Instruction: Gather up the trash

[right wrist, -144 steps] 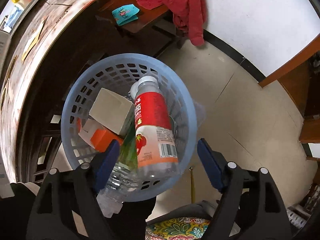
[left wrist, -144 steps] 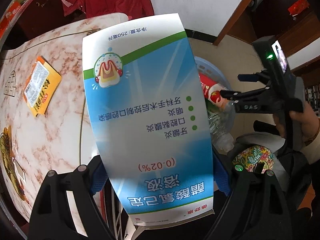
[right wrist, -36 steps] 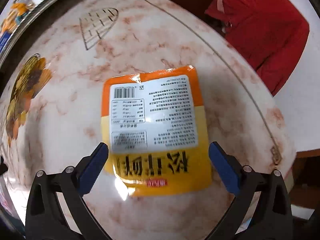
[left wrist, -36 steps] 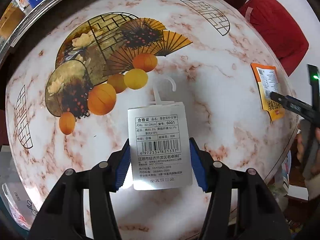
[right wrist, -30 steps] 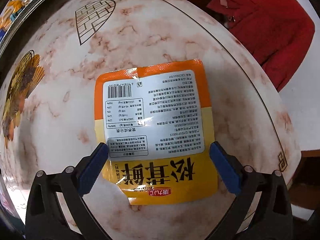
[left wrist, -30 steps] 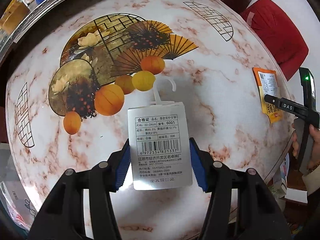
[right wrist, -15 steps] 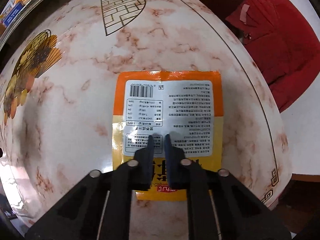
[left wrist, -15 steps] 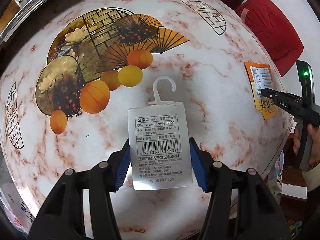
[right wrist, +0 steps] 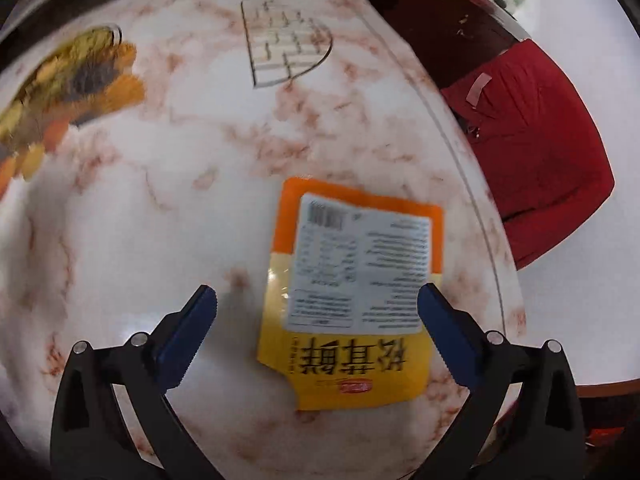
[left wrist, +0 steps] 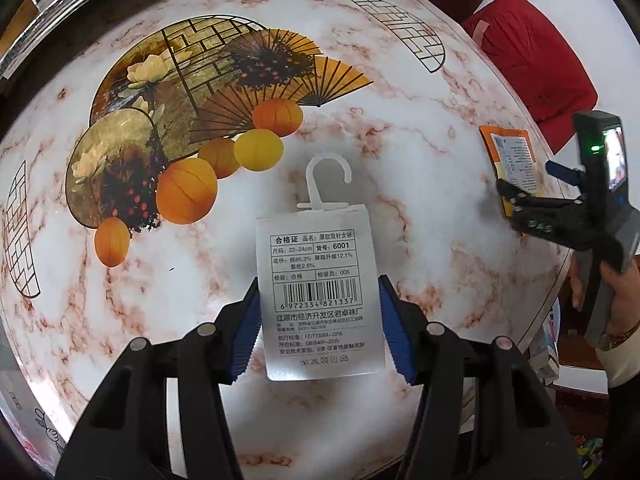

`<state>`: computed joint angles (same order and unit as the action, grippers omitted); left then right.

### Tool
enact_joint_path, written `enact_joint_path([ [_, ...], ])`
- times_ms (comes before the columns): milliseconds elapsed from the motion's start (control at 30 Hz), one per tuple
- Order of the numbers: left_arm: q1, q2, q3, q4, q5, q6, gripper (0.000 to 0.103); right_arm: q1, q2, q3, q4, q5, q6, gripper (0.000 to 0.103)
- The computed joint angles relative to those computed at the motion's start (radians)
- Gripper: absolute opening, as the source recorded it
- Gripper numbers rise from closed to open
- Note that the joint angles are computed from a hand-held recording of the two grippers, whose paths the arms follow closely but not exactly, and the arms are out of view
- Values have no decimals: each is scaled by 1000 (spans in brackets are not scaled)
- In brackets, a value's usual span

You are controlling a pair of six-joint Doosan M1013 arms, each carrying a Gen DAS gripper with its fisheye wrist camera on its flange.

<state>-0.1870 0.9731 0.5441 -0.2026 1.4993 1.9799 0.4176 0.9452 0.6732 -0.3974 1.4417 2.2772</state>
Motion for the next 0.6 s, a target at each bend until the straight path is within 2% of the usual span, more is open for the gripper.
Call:
enact_joint_path([
  [100,5,9,-16,-2,10,-4,54,-3,33,-40,-2,57,13,94],
  [167,8,11,-21,-4,11,-11,54,-11,32,-38,21,59,46,91],
  [233,10,14,-27,-6,14,-13,54,-25,14,-15,83,27,77,74],
  [300,11,16,-30,-10,16,-17,54,-34,9,-10,117,19,93,65],
  [367,12,18,-33,-16,21,-20,54,-48,-8,16,175,-23,103,50],
  [400,11,17,-32,-18,21,-20,54,-54,-18,32,204,-49,109,33],
  [433,11,16,-30,-20,20,-19,54,-57,-20,34,216,-54,116,23],
  [600,10,10,-17,-25,17,-11,54,-57,-13,21,202,-27,99,15],
])
